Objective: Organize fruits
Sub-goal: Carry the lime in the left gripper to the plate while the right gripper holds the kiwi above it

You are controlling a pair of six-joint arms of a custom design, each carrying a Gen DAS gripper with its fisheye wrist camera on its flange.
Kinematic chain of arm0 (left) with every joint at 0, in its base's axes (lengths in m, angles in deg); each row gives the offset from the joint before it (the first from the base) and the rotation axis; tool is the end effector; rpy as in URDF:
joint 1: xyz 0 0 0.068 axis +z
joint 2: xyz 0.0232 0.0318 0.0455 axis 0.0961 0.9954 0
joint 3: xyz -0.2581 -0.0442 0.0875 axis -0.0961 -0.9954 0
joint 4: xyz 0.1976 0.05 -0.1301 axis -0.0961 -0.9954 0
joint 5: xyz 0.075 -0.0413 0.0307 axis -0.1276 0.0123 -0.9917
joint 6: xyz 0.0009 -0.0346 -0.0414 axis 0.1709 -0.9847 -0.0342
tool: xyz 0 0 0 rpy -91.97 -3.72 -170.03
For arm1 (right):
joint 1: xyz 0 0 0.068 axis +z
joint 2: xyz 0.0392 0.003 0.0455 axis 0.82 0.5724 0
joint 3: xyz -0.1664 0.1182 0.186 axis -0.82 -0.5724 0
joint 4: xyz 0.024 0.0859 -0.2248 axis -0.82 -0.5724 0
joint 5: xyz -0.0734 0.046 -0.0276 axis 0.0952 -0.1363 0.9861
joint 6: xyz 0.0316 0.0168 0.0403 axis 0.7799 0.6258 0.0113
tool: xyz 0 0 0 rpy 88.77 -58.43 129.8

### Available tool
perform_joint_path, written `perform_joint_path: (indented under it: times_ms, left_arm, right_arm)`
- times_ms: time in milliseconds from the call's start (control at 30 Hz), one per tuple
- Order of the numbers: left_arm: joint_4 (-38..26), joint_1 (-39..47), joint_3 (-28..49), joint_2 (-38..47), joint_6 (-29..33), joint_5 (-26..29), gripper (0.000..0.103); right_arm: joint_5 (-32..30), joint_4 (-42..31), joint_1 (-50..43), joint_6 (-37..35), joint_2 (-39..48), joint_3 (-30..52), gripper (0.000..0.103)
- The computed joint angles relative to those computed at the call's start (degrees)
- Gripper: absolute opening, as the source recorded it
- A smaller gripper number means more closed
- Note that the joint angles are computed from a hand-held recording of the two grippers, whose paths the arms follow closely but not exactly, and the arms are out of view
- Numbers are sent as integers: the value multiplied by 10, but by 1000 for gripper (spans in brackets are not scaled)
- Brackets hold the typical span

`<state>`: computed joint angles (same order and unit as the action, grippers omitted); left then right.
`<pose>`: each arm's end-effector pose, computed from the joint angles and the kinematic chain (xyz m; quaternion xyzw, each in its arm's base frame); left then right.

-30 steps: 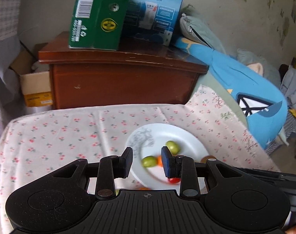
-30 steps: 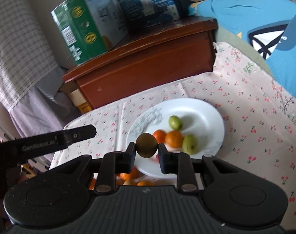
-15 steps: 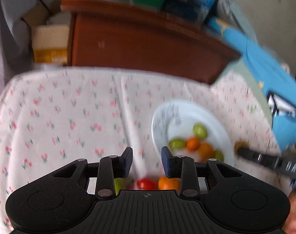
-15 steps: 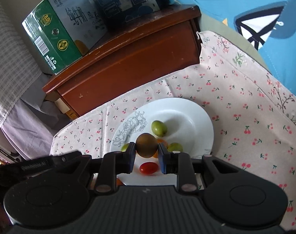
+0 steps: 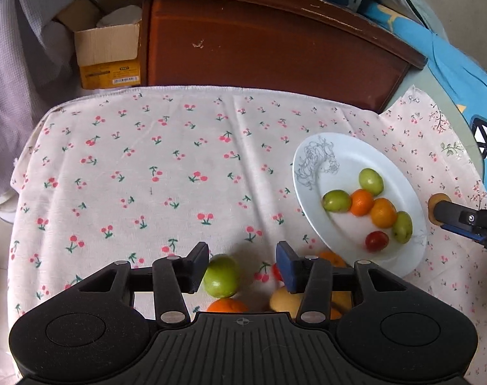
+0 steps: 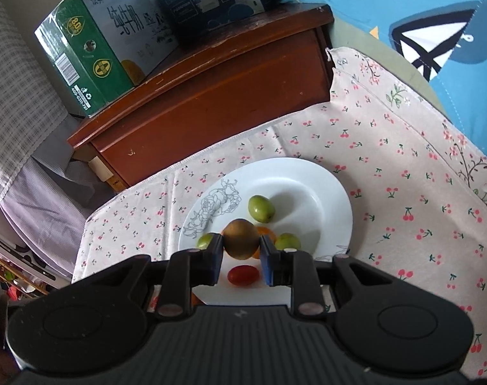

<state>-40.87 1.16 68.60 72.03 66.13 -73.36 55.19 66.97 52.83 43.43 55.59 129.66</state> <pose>0.2762 -0.0218 0.1535 -0.1293 0.9356 -0.0799 0.3185 0.3352 0.0052 0.1826 -0.0584 0.9045 0.2495 0.3410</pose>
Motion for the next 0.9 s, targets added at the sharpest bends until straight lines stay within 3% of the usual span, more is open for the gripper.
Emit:
perform_joint_path:
  times_ms: [433,533,633,900]
  left_arm:
    - [36,-23,-32,-9,30,-22,44]
    - [45,-26,-35,5,34,-26,41]
    - [55,-26,-40,16,40,-18,27]
    - [73,-34,-49,13,42,-34,26]
  right_arm:
    - [1,-4,-2,0,9,6,25]
    - [3,-4,-3,2,13,8,25]
    - [3,-8,-4,4,18,11,25]
    - [1,-9,-5,5,20,17,25]
